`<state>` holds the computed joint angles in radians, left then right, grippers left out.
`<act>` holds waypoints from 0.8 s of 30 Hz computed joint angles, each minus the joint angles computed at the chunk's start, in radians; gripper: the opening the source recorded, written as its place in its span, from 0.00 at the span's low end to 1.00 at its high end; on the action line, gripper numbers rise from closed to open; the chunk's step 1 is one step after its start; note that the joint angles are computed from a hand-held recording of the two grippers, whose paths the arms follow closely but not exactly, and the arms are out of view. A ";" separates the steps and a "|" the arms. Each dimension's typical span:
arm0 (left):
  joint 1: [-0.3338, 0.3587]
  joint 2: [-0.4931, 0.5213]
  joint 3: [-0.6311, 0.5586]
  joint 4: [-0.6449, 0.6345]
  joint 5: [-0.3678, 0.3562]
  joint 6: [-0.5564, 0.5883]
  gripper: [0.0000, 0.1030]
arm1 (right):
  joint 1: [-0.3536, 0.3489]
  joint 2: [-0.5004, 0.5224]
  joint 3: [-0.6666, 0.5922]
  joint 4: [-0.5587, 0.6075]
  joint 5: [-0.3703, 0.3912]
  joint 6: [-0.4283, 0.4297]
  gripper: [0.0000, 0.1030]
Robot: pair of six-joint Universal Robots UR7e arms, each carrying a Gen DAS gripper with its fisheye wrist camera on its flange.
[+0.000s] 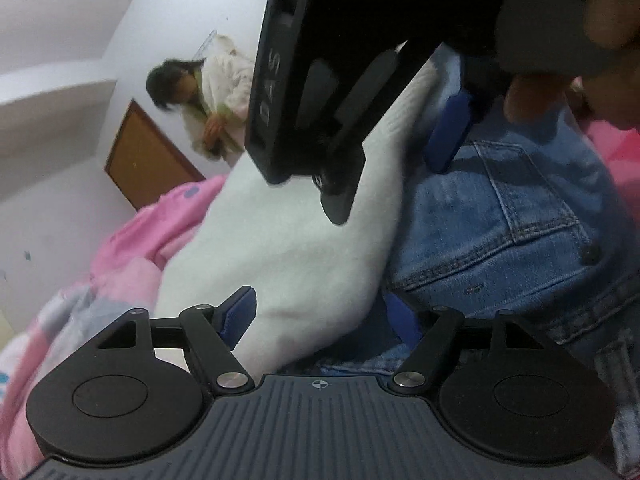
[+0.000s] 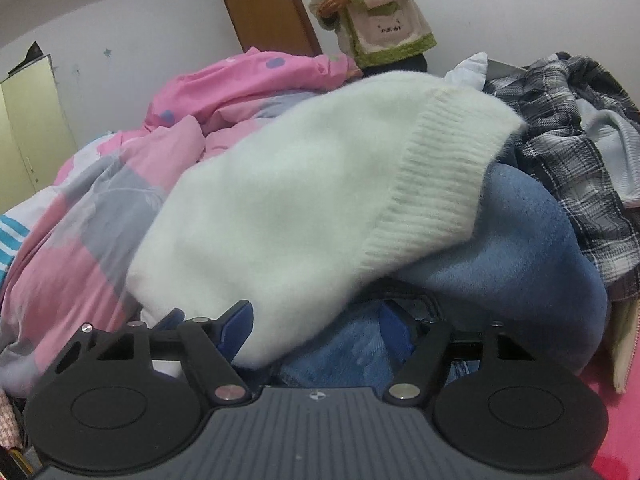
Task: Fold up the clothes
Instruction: 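Move the left tool to the cream sweater and pinch its edge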
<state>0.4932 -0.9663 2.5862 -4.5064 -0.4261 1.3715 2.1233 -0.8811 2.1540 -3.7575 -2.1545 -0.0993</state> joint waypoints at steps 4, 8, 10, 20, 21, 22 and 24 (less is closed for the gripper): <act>-0.002 0.065 -0.036 -0.218 -0.049 0.254 0.68 | -0.004 0.014 -0.015 -0.022 0.002 -0.001 0.75; 0.000 0.067 -0.021 -0.208 -0.058 0.269 0.59 | -0.011 0.023 -0.037 -0.045 0.044 0.020 0.76; 0.000 0.100 -0.018 -0.269 -0.076 0.333 0.58 | -0.017 0.027 -0.054 -0.043 0.071 0.033 0.77; 0.011 0.111 0.004 -0.209 -0.140 0.274 0.43 | -0.033 0.047 -0.099 -0.027 0.032 0.107 0.33; 0.002 0.102 0.005 -0.196 -0.129 0.250 0.26 | -0.034 0.045 -0.098 -0.027 0.035 0.114 0.30; -0.006 0.095 0.005 -0.192 -0.122 0.233 0.17 | -0.035 0.044 -0.098 -0.027 0.037 0.120 0.27; -0.023 0.080 0.008 -0.195 -0.118 0.197 0.12 | -0.024 0.053 -0.103 -0.045 0.027 0.088 0.21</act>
<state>0.4702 -0.8858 2.5943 -4.7017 -0.5445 1.5687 2.0991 -0.8279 2.0514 -3.8020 -2.1274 -0.0118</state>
